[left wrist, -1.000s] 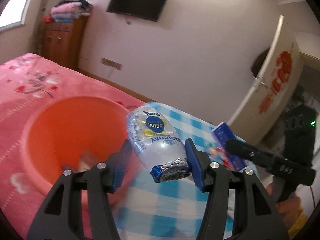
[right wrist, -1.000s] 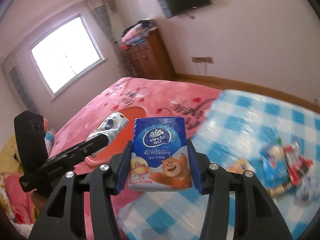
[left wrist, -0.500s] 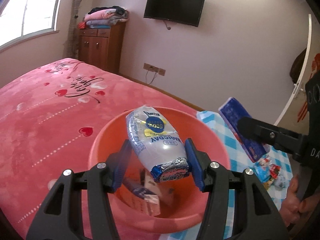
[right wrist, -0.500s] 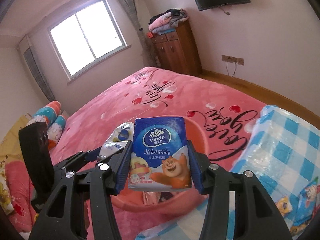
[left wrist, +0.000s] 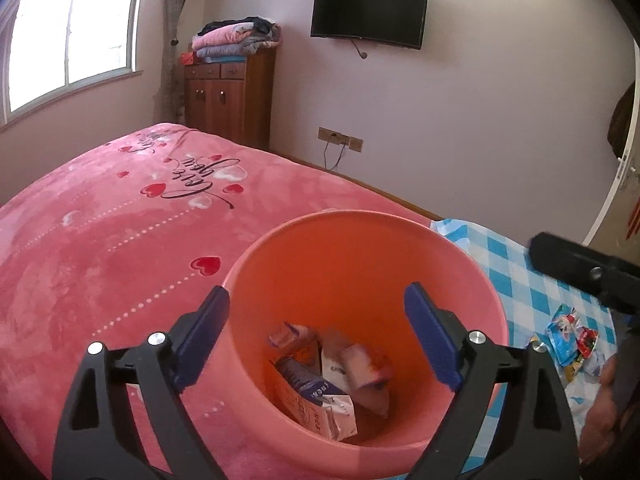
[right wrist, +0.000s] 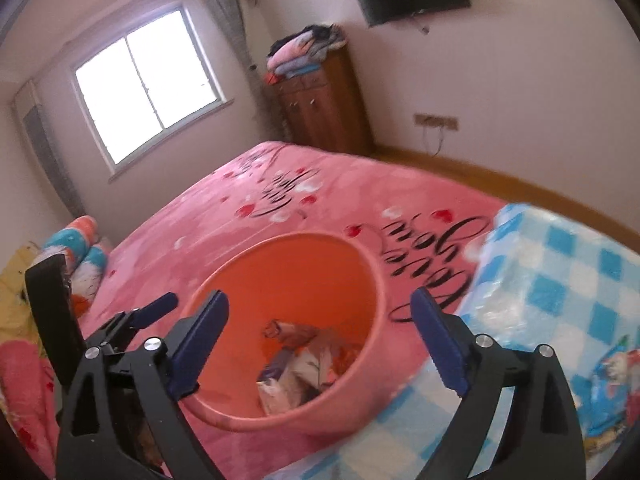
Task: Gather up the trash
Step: 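Carry the milk pouch and tissue pack to the orange bucket and release both, then move both tools back over the remaining trash on the table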
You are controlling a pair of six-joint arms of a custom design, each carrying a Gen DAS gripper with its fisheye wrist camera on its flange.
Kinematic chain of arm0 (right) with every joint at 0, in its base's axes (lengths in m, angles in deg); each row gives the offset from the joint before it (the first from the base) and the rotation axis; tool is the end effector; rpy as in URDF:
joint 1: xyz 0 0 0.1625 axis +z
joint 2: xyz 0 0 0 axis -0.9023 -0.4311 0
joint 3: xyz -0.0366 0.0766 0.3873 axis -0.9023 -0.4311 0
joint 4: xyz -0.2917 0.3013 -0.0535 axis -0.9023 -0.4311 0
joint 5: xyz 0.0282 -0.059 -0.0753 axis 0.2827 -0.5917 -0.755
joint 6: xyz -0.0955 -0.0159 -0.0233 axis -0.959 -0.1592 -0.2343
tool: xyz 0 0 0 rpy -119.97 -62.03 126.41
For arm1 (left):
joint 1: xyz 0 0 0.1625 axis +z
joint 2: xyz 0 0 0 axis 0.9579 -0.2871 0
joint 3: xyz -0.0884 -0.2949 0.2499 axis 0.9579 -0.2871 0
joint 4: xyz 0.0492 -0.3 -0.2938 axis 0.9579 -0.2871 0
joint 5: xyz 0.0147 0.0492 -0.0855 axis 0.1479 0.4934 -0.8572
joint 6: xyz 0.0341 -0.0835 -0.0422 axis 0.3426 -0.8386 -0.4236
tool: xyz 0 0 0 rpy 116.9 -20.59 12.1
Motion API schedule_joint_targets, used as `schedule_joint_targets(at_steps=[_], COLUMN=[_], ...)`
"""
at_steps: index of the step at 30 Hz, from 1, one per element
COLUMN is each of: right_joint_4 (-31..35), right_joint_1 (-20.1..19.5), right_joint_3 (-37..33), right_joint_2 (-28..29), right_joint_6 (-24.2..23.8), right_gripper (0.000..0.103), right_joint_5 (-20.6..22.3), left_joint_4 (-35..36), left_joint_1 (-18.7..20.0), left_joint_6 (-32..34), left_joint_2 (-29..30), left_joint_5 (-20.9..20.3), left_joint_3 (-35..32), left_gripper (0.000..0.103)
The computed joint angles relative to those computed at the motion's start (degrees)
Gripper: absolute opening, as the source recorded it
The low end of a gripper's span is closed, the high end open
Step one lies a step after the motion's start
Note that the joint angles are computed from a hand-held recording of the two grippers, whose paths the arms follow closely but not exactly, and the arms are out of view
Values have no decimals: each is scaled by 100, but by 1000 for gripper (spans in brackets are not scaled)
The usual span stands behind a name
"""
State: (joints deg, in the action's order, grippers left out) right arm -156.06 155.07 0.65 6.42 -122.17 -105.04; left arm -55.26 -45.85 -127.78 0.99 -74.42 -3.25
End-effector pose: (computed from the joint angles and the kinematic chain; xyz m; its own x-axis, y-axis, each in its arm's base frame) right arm 0.1503 -0.6396 0.3725 -0.6769 -0.7191 0.1572 -0.7284 0.6237 -0.2836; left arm -0.4383 -0.4840 0.0205 -0.6626 -0.5497 -0.5087 0.2775 0.4507 -0.8484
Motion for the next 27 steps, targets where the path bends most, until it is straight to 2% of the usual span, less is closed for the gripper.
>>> schedule_joint_targets(at_steps=[3, 13, 16, 27], right_joint_4=[-334, -687, -856, -1114], right_joint_1=[-70, -402, -489, -914], right_joint_3=[119, 253, 342, 527], right_joint_2=[-169, -550, -667, -1052], right_joint_6=[-38, -125, -162, -379], right_gripper=[91, 91, 95, 95], right_joint_5=[-6, 33, -48, -42], left_joint_4=[-88, -526, -725, -2183], left_joint_1=[-22, -101, -111, -137], left_joint_6=[91, 688, 950, 2510], left_joint_2=[33, 306, 395, 960], left_joint_5=[14, 161, 184, 240], left_joint_3=[-34, -302, -390, -808], left_gripper=[90, 91, 92, 94])
